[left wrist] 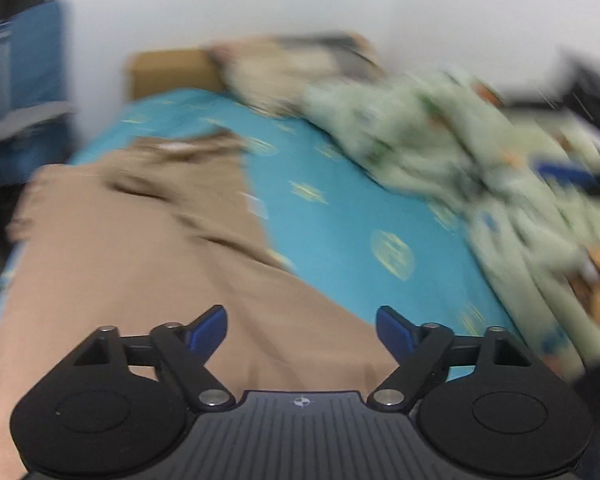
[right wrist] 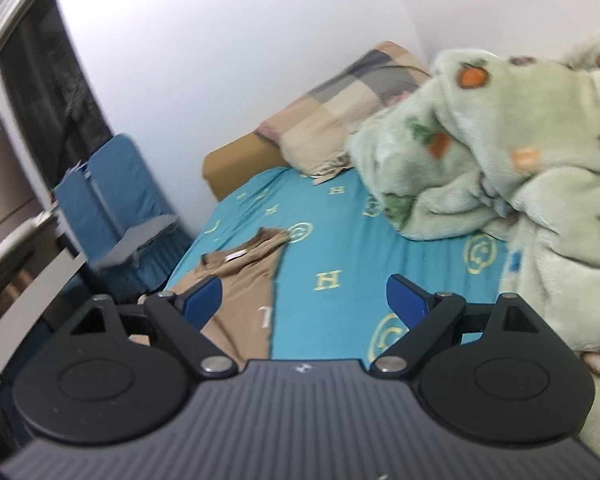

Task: Fold clothes

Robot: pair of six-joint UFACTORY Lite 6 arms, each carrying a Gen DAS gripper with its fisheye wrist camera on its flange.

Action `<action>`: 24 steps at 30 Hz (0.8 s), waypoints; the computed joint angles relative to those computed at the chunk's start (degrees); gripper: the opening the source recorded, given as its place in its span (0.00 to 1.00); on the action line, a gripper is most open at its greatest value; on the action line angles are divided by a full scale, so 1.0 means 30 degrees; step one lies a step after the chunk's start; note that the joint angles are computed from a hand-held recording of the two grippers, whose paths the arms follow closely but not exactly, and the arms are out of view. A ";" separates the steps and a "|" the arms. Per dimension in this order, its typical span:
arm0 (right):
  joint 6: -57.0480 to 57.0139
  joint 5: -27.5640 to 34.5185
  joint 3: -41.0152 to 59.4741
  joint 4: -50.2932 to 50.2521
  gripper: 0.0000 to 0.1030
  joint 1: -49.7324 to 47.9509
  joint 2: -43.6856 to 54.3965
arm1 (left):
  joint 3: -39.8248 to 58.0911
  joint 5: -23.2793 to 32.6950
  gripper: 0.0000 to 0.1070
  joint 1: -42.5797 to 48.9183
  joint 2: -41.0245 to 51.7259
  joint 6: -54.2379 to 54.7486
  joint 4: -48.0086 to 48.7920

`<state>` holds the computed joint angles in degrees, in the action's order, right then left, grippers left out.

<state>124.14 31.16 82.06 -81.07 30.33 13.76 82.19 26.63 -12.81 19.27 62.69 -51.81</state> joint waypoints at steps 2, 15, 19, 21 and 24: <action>0.0848 -0.0961 -0.0629 -0.0327 0.88 -0.0863 -0.0258 | -0.0551 -0.0654 0.71 -0.1677 0.0040 0.0154 0.0713; 0.2497 -0.2937 -0.0915 -0.0222 0.88 -0.3570 0.1079 | 0.0478 -0.4615 0.15 -0.5611 0.4222 -0.2234 0.3103; 0.1794 -0.2652 -0.0372 0.0580 0.88 -0.3559 0.1640 | 0.0466 -0.2825 0.10 -0.3734 0.2968 -0.2484 0.0110; 0.1056 -0.2270 -0.0082 0.1198 0.88 -0.3409 0.1832 | -0.0347 -0.1943 0.10 -0.2476 0.1316 -0.2485 -0.1712; 0.0189 -0.1825 0.0171 0.1909 0.88 -0.3097 0.1936 | -0.1786 -0.0276 0.10 -0.0193 -0.1516 -0.3043 -0.3618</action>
